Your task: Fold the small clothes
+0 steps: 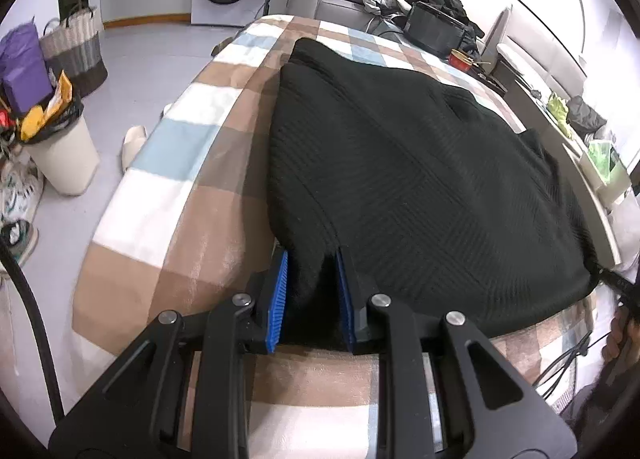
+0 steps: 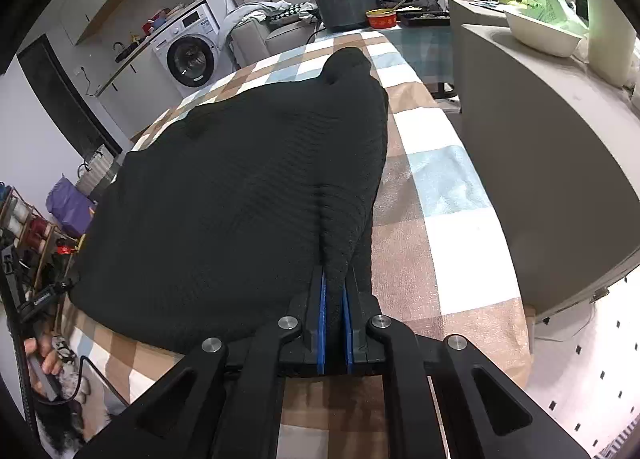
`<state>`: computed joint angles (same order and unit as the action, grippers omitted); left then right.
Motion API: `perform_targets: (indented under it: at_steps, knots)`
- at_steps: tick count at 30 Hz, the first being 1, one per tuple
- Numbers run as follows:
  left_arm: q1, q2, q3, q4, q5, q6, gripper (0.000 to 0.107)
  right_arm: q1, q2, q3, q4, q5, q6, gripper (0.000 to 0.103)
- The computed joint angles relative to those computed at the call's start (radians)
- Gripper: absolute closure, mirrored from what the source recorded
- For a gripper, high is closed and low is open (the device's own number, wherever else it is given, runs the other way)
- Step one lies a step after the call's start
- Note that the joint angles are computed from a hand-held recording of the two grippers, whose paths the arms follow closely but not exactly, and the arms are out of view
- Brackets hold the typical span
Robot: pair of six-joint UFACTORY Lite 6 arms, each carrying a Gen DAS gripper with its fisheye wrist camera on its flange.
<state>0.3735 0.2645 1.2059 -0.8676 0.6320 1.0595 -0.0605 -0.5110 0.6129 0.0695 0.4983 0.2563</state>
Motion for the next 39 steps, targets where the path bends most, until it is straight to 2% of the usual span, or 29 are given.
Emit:
perform_targets:
  at_steps: [5,11,13,14,15,16,17,18,20,25,31,32,33,34,37,39]
  knots:
    - [0.046,-0.029,-0.024,-0.032,0.044,0.035,0.088,-0.038,-0.046,-0.038,0.062,-0.006,-0.060,0.096]
    - [0.114,-0.097,-0.029,-0.033,0.151,0.034,0.088,0.036,-0.064,-0.001,-0.149,0.044,0.182,0.095]
    - [0.129,-0.131,-0.048,-0.014,0.180,0.025,0.081,0.058,-0.100,0.008,-0.197,0.066,0.236,0.092]
    - [0.134,-0.137,-0.052,-0.007,0.197,0.016,0.071,0.076,-0.123,0.015,-0.228,0.081,0.267,0.090]
    - [0.142,-0.139,-0.052,0.002,0.225,-0.001,0.065,0.087,-0.141,0.023,-0.227,0.088,0.264,0.084]
    - [0.153,-0.134,-0.050,0.001,0.259,-0.011,0.064,0.099,-0.155,0.029,-0.218,0.092,0.256,0.079]
    - [0.162,-0.126,-0.047,-0.004,0.287,-0.017,0.059,0.099,-0.160,0.030,-0.193,0.095,0.232,0.069]
    - [0.174,-0.110,-0.042,-0.010,0.323,-0.028,0.052,0.096,-0.163,0.026,-0.157,0.095,0.204,0.065]
    - [0.190,-0.058,-0.022,-0.009,0.381,-0.065,0.052,0.088,-0.177,-0.008,-0.083,0.084,0.154,0.065]
    - [0.213,0.051,0.015,-0.094,0.509,-0.089,0.052,0.078,-0.176,-0.057,-0.061,0.063,0.169,0.064]
    - [0.184,0.047,-0.055,-0.250,0.410,-0.102,0.052,0.180,-0.213,-0.058,-0.229,0.016,0.385,0.064]
    - [0.173,0.034,-0.070,-0.266,0.383,-0.100,0.054,0.197,-0.217,-0.057,-0.238,0.002,0.402,0.064]
    - [0.158,0.017,-0.081,-0.267,0.344,-0.108,0.066,0.217,-0.224,-0.060,-0.257,-0.002,0.428,0.062]
    - [0.149,0.006,-0.088,-0.263,0.322,-0.115,0.071,0.244,-0.220,-0.056,-0.293,-0.002,0.467,0.061]
    - [0.158,0.002,-0.088,-0.211,0.343,-0.160,0.073,0.336,-0.190,-0.030,-0.425,0.024,0.598,0.061]
    - [0.177,-0.014,-0.101,-0.181,0.352,-0.180,0.071,0.382,-0.192,-0.022,-0.472,0.047,0.646,0.061]
